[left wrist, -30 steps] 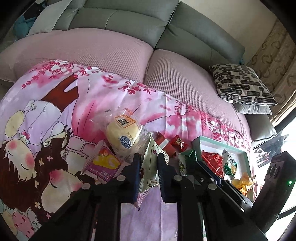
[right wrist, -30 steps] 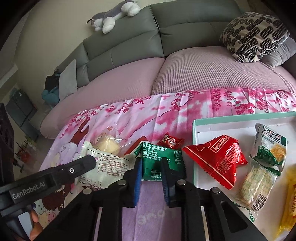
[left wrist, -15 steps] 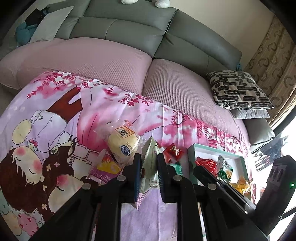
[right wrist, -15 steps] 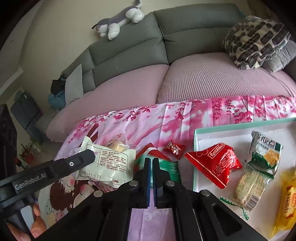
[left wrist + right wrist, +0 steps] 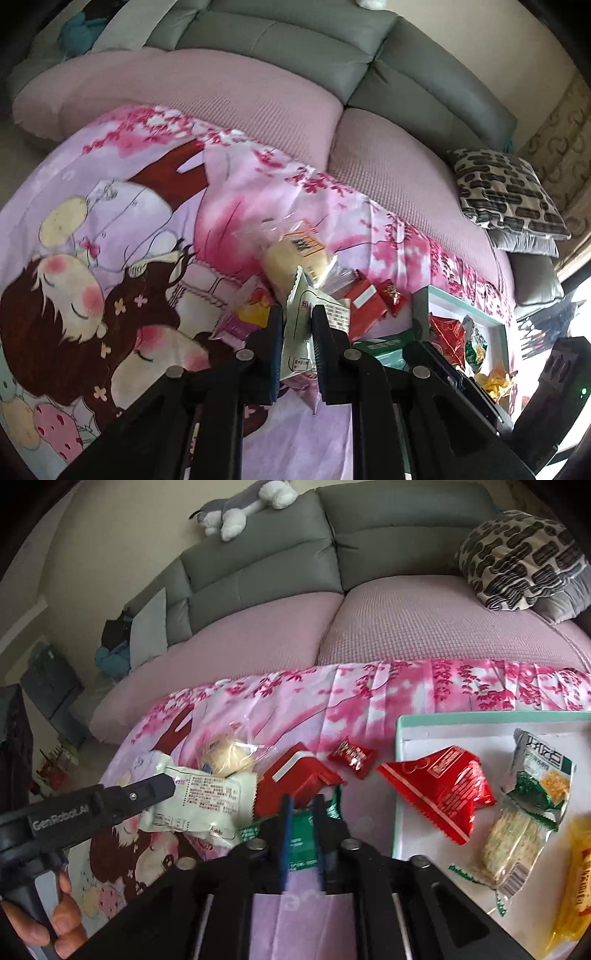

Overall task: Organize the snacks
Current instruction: 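Lift the green packet with the right gripper while the left lifts the white packet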

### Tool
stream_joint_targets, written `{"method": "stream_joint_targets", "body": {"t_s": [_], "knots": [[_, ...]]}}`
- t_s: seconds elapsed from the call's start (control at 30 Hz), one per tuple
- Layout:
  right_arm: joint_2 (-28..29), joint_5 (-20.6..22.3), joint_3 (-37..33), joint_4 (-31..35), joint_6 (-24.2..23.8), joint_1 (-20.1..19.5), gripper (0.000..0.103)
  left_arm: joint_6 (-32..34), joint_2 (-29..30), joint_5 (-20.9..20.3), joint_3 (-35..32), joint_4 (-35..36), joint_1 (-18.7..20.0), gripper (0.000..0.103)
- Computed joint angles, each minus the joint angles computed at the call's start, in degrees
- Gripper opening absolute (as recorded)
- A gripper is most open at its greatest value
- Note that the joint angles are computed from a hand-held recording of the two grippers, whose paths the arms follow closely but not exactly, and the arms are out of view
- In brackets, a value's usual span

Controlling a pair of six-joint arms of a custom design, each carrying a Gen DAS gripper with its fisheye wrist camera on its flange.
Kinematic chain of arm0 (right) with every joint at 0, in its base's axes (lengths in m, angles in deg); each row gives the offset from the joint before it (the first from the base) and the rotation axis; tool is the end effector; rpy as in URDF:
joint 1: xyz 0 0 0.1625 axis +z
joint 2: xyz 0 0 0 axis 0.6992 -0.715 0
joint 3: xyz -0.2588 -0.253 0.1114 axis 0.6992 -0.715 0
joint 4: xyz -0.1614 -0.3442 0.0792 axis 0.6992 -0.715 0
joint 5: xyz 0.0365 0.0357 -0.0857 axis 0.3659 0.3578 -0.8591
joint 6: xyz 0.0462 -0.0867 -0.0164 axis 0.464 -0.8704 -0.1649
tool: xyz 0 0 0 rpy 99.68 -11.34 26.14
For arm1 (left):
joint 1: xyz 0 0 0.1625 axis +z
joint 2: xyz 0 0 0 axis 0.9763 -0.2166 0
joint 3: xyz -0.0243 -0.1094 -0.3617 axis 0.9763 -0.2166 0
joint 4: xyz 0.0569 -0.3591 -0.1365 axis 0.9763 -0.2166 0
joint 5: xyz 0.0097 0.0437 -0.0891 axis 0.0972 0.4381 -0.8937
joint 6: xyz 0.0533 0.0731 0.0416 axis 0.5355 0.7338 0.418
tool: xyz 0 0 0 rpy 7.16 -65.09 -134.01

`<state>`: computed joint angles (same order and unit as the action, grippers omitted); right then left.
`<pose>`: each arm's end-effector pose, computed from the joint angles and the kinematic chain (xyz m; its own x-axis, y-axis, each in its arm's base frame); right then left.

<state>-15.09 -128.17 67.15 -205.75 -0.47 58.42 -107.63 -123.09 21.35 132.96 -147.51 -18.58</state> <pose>0.2606 -0.6962 0.1075 -0.8522 -0.2895 0.4357 -0.4791 0.7666 -0.4277 -0.1746 -0.6783 0.2287 -0.8954 -0.2688 -0.3550 0.0198 0.7725 -0.6347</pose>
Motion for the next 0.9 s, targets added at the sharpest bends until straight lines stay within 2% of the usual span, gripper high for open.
{"method": "stream_joint_targets", "body": {"t_s": [0.1, 0.27, 0.33, 0.43, 0.57, 0.63, 0.77, 0.9], "knots": [[0.35, -0.68, 0.23, -0.14, -1.23, 0.30, 0.046, -1.82, -0.81, -0.69, 0.90, -0.20, 0.71, 0.016], [0.78, -1.09, 0.22, 1.30, -2.60, 0.48, 0.062, -4.12, -1.27, -0.81, 1.40, 0.27, 1.45, 0.016], [1.19, -1.64, -0.01, 1.70, -3.15, 0.60, 0.064, -4.94, -1.46, -1.43, 1.56, 0.05, 1.92, 0.016], [2.15, -3.69, -0.66, 1.63, -4.34, 0.91, 0.073, -6.21, -1.97, -1.65, 2.13, -0.32, 2.34, 0.017], [3.24, -5.71, -1.52, 1.34, -5.08, 1.01, 0.075, -8.07, -2.19, -0.48, 2.20, 0.51, 2.59, 0.018], [3.67, -6.26, -1.99, 1.31, -4.99, 0.94, 0.075, -9.12, -2.36, -0.26, 2.16, 1.23, 2.75, 0.032], [3.68, -5.00, -2.26, 1.49, -3.54, 0.24, 0.075, -10.68, -3.00, -1.41, 2.17, 1.70, 2.94, 0.045], [3.58, -3.70, -2.34, 1.45, -1.96, -0.26, 0.076, -9.46, -2.85, -2.28, 1.73, 0.88, 2.44, 0.060]]}}
